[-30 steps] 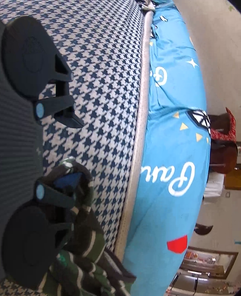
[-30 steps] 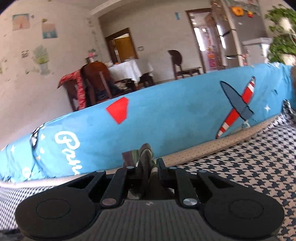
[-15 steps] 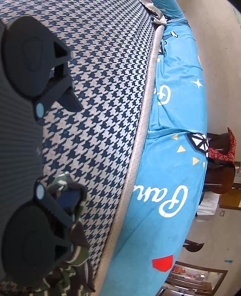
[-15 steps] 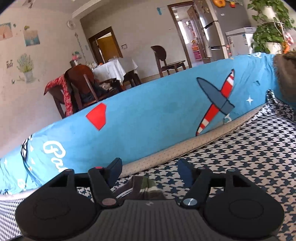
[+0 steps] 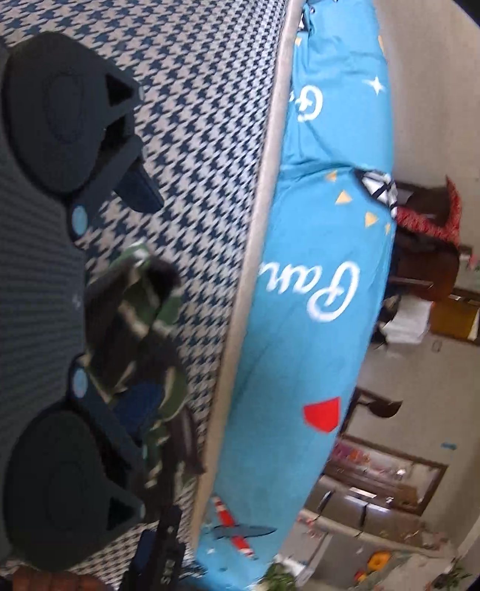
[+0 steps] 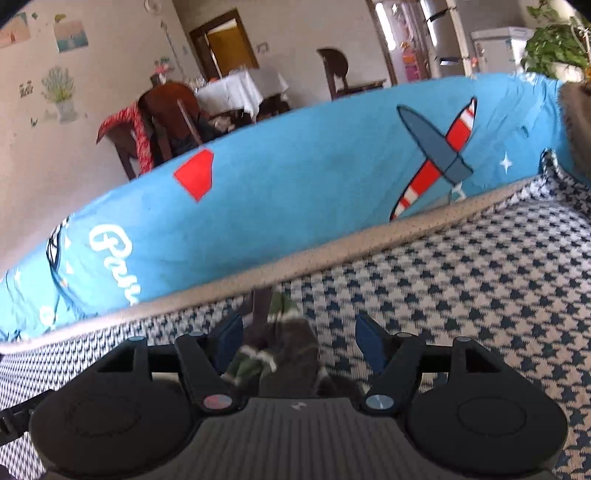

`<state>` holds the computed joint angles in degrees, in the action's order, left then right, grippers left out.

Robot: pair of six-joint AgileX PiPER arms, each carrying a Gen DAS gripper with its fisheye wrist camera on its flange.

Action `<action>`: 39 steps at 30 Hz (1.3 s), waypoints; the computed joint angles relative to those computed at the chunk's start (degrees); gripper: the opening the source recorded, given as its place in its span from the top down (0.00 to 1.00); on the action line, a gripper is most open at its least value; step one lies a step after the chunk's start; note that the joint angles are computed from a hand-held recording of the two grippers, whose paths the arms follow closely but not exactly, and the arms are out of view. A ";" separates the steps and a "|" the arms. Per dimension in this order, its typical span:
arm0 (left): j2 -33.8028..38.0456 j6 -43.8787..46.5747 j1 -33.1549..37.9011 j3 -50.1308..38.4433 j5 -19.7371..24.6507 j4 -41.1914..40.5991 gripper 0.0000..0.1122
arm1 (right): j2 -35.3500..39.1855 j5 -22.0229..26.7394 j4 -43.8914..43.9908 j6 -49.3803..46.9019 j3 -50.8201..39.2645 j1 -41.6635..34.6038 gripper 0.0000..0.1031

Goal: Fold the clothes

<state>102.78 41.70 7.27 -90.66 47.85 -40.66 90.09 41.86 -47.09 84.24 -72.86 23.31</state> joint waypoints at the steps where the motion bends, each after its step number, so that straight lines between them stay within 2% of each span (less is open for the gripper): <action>1: 0.11 -0.03 0.02 -0.13 1.16 0.17 0.08 | -0.04 0.05 1.23 -1.15 0.17 -0.01 0.34; 7: -0.05 0.79 -0.19 0.23 5.37 0.59 0.08 | -0.05 0.73 5.47 -5.96 1.31 0.49 0.29; 13: -1.34 6.34 -1.50 2.68 7.97 0.38 0.08 | -0.37 -4.05 13.16 -12.34 3.02 -1.25 0.24; 17: -2.31 8.31 -3.62 5.49 6.13 2.69 0.08 | 0.48 -6.11 16.19 -12.02 3.40 -1.58 0.21; 19: -3.05 8.18 -4.85 7.22 3.64 4.59 0.08 | 1.32 -6.12 16.53 -12.75 2.74 -0.90 0.21; 22: -3.81 7.32 -6.06 9.36 -0.39 6.86 0.09 | 3.09 -4.72 13.49 -12.51 1.43 0.99 0.20; 24: -3.54 5.90 -6.21 9.19 -1.44 8.10 0.09 | 4.34 -3.72 10.52 -11.07 0.84 2.31 0.20; 25: -3.44 5.56 -6.15 9.10 -1.71 8.31 0.09 | 5.03 -3.02 8.97 -10.32 0.38 2.99 0.22; 27: -3.38 5.44 -6.05 9.11 -2.18 8.29 0.12 | 6.41 -1.47 6.27 -8.95 -0.59 4.22 0.35; 29: -3.53 5.58 -6.17 9.49 -2.85 8.29 0.17 | 7.79 0.29 4.15 -7.66 -1.66 5.22 0.55; 32: -3.57 6.09 -5.81 9.49 -3.17 7.30 0.24 | 9.04 1.86 1.86 -5.55 -2.69 5.83 0.76; 35: -3.62 6.70 -5.28 9.04 -3.63 6.16 0.29 | 8.50 -0.04 -1.15 -1.55 -2.02 5.79 0.82; 39: -3.23 6.70 -4.32 7.64 -4.10 5.08 0.30 | 7.86 1.94 -9.92 5.32 -1.76 7.90 0.83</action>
